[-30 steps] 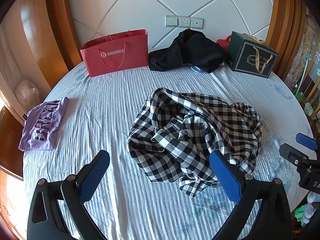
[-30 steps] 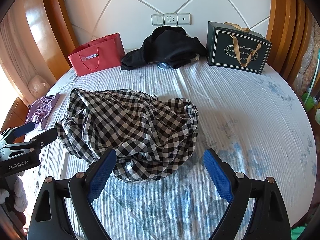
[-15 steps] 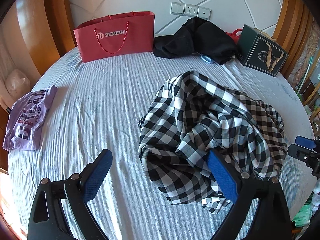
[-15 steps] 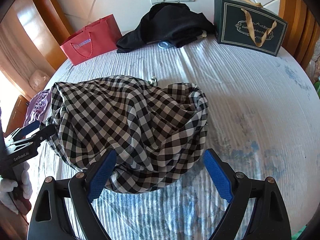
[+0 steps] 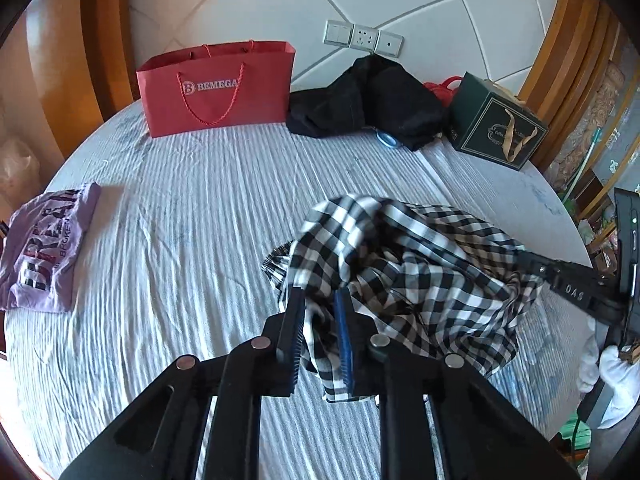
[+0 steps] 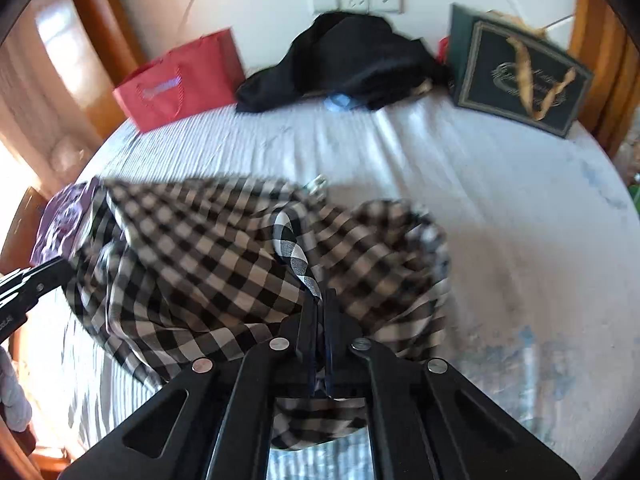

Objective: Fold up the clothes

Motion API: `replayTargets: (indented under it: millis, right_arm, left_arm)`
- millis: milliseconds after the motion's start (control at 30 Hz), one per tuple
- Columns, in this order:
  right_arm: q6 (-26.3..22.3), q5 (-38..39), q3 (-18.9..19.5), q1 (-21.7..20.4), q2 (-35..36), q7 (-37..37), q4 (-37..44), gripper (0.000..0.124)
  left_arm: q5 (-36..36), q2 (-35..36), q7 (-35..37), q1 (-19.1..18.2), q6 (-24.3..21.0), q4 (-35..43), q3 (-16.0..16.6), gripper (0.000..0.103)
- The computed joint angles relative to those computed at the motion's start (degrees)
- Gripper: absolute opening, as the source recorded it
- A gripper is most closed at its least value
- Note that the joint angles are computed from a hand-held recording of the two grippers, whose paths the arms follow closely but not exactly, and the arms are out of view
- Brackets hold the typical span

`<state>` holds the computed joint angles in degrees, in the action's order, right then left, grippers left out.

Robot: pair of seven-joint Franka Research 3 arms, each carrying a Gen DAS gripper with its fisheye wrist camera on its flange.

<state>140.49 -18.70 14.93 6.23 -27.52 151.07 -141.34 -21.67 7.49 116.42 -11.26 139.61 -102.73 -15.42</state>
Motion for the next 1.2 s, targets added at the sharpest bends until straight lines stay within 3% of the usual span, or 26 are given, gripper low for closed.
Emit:
replayTargets:
  millis: [133, 300, 367, 400, 433, 500, 600, 733, 833, 1000, 1200]
  right_arm:
    - [-0.4, -0.7, -0.3, -1.5, -8.6, 1.1, -3.8, 0.002]
    - [2.8, 1.2, 1.3, -2.4, -16.3, 0.1, -7.9, 0.009]
    - [4.1, 3.5, 1.4, -1.9, -16.3, -0.9, -8.6, 0.031]
    - [4.6, 5.1, 1.0, -1.2, -15.2, -1.8, -8.6, 0.048]
    - [4.9, 6.7, 0.5, -0.7, -14.1, -2.7, -8.6, 0.052]
    - [5.1, 9.2, 0.1, 0.3, -12.2, -4.2, -8.8, 0.052]
    - [6.1, 12.2, -0.8, 2.0, -9.0, -7.1, -8.6, 0.062]
    - [6.5, 12.8, 0.0, 1.7, -3.6, -8.0, -7.2, 0.062]
    - [10.0, 16.3, -2.7, 3.4, 0.5, -9.5, -8.0, 0.061]
    - [12.6, 18.8, -3.9, 4.4, 5.5, -10.5, -8.0, 0.061]
    - [18.7, 31.3, -9.2, 8.9, 5.9, -16.1, -11.1, 0.071]
  left_arm:
    - [-0.2, 0.3, 1.4, 0.4, 0.6, 0.5, 0.1, 0.048]
    - [0.4, 1.1, 2.4, 0.3, 0.0, -0.4, -0.3, 0.049]
    - [0.9, 1.4, 2.7, 0.1, -0.1, -1.0, -0.5, 0.049]
    - [2.1, 1.8, 2.1, -0.2, -0.3, -1.0, -0.4, 0.049]
    - [3.4, 2.3, 1.4, -0.5, -0.5, -0.9, -0.4, 0.049]
    - [4.5, 3.0, 0.7, -0.7, -0.6, -1.1, -0.6, 0.049]
    - [5.1, 3.9, 0.5, -0.7, 0.3, -1.9, -1.0, 0.049]
    - [4.9, 5.1, 0.5, -0.7, 1.9, -2.5, -1.7, 0.049]
    - [7.3, 6.8, -1.7, -1.4, 1.0, -1.3, -1.7, 0.049]
    - [8.6, 9.5, -4.0, -1.2, -1.1, 0.8, -2.2, 0.049]
    - [9.4, 11.4, -5.4, -0.9, -3.3, 2.6, -2.6, 0.050]
